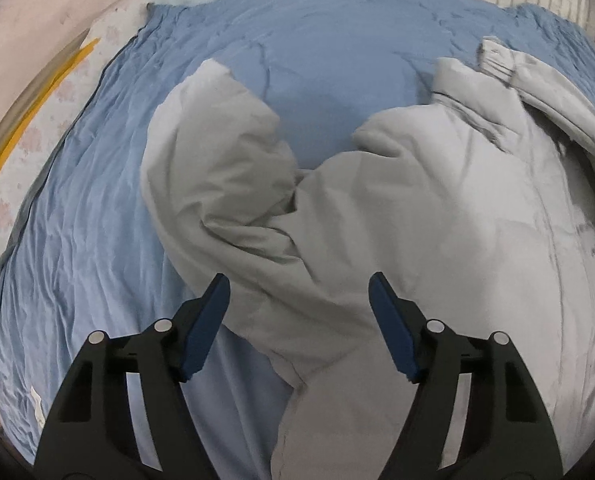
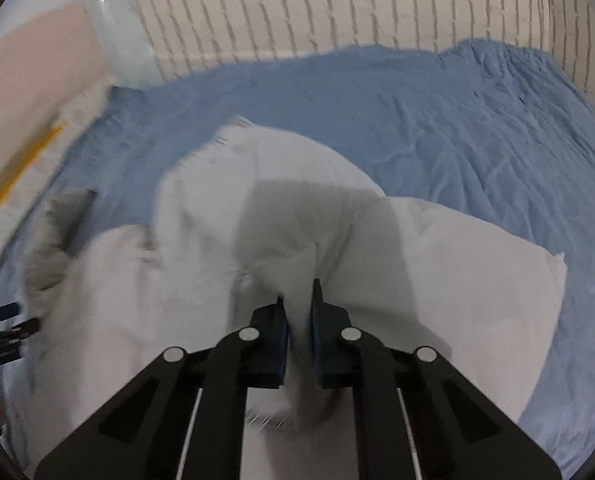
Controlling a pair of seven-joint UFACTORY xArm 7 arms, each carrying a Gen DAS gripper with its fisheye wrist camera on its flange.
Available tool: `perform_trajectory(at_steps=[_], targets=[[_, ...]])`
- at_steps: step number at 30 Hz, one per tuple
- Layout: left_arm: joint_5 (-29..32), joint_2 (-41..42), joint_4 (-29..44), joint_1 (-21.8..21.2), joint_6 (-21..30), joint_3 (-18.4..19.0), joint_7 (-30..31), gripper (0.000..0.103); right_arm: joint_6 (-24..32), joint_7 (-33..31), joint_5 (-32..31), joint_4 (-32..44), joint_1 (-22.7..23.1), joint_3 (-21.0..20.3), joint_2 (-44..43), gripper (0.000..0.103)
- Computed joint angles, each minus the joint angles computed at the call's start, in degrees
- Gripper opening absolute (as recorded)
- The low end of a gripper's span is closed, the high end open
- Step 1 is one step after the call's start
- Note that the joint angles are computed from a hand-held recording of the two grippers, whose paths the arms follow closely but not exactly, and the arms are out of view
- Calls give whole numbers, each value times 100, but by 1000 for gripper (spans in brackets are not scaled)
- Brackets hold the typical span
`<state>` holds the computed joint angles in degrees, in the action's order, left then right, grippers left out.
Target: Fold large clothes
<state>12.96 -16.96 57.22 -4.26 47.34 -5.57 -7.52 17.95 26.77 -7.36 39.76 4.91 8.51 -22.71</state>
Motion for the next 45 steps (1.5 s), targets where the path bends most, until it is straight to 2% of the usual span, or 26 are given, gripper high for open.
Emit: perform_trajectory(at_steps=[4,5,6,8,12,14,15,21,24,26,27,28,29,30,31,32,35,38,40,45], targets=[[-10,-272,-164,33,74,18,-24,72,69,-361,324,-471,513,-129,-685,2],[-53,-368,-188,46,155,74,61,72,171,-351,260,-532,472,3,-803,2],[-77,-456,-236,67,221,92,85,72,393,-209,-27,-533,249,361,-882,2],[-103,-575,-295,99,303,98,127,72,778,65,-484,-373,-81,772,-783,2],[-160,-798,-328,155,429,176,371,74,1184,180,-703,138,-79,657,-372,7],[-145,-676,-271,191,414,148,427,76,1296,257,-935,465,-115,674,-86,44],[-81,-553,-225,220,369,104,404,76,1394,278,-1005,572,-79,666,19,70],[35,-115,-20,244,256,108,465,76,2034,413,-2000,1750,3,699,1167,72],[3,-8,20,245,191,164,509,77,2688,404,-2254,2540,181,610,1950,72],[-68,42,30,239,172,204,557,78,2913,223,-2102,2883,301,457,2357,72],[-123,33,8,238,156,240,607,78,3020,192,-2104,3023,361,378,2533,68],[-154,32,-2,240,143,253,632,78,2938,321,-2253,2999,413,282,2558,50],[-182,28,-17,242,127,264,654,78,2818,349,-2232,2908,527,90,2496,43],[-202,18,-28,245,115,273,687,78,2458,458,-1971,2696,402,22,2343,33],[-198,19,-29,252,100,271,704,78,2105,475,-1626,2456,368,-141,2150,17],[-167,6,-33,261,81,260,718,78,1829,456,-1321,2264,326,-267,1997,13],[-66,-37,-31,278,79,190,626,78,1061,311,-268,1496,134,-611,1358,8],[-146,-178,-49,248,130,199,686,78,617,-525,885,881,245,-873,773,8],[-127,-264,-99,234,125,166,678,78,614,-1015,1234,579,390,-893,337,8],[-179,-429,-119,223,306,140,614,78,1061,-1177,1296,444,622,-423,-84,8]])
